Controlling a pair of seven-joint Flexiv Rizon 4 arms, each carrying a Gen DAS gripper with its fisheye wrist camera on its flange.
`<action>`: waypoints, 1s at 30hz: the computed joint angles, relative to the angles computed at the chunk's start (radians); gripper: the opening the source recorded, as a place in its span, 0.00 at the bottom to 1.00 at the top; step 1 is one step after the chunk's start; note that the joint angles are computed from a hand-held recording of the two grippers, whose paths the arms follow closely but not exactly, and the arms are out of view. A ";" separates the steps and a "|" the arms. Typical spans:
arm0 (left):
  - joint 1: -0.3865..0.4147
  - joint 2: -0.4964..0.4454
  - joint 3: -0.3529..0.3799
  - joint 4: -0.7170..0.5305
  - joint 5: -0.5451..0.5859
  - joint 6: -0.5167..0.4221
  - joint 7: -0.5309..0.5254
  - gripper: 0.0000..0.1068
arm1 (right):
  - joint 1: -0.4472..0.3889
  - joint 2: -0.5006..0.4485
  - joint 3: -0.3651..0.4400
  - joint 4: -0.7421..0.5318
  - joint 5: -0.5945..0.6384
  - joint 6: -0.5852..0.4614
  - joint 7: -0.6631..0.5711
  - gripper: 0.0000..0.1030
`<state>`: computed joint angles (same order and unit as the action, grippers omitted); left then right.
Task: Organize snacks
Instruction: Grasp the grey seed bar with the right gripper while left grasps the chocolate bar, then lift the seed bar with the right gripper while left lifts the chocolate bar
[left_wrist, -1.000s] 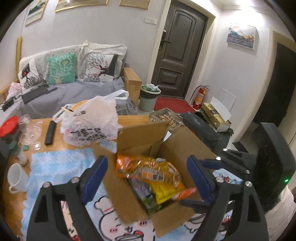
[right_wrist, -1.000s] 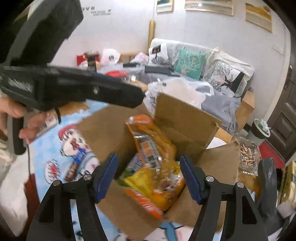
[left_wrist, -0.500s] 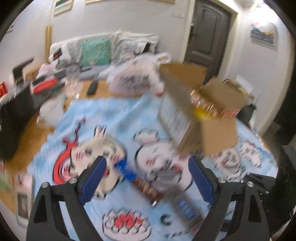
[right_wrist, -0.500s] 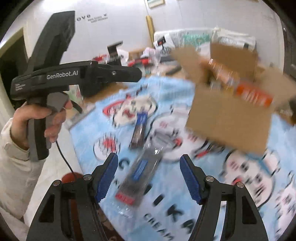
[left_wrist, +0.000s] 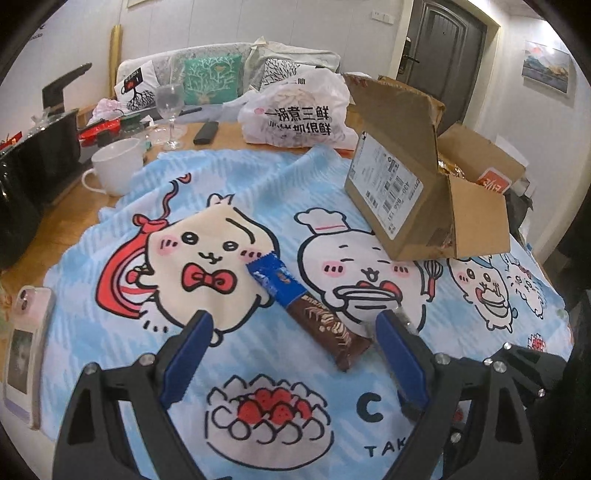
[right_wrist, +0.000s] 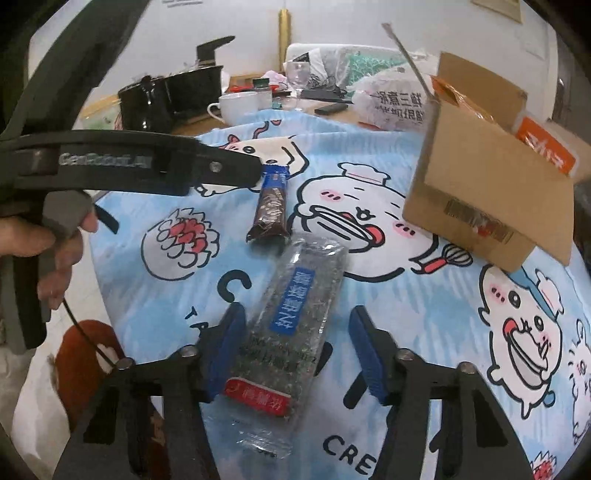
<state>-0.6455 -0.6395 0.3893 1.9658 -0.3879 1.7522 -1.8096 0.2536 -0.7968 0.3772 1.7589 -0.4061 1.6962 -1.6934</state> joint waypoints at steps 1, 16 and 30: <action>0.004 -0.004 -0.005 -0.007 0.001 -0.004 0.001 0.82 | 0.020 0.009 -0.022 0.000 0.020 -0.003 -0.005 0.38; -0.052 -0.140 0.141 -0.230 0.136 -0.263 -0.114 0.28 | -0.014 0.007 -0.055 -0.044 0.041 -0.044 0.036 0.37; -0.003 -0.080 0.065 -0.209 0.348 -0.237 -0.182 0.16 | 0.026 0.016 -0.117 -0.033 0.097 -0.003 0.065 0.47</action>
<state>-0.6487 -0.7199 0.4542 1.7573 -0.0396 1.5153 -1.9919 0.2796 -0.7811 0.2604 1.7256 -0.3091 1.6929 -1.6285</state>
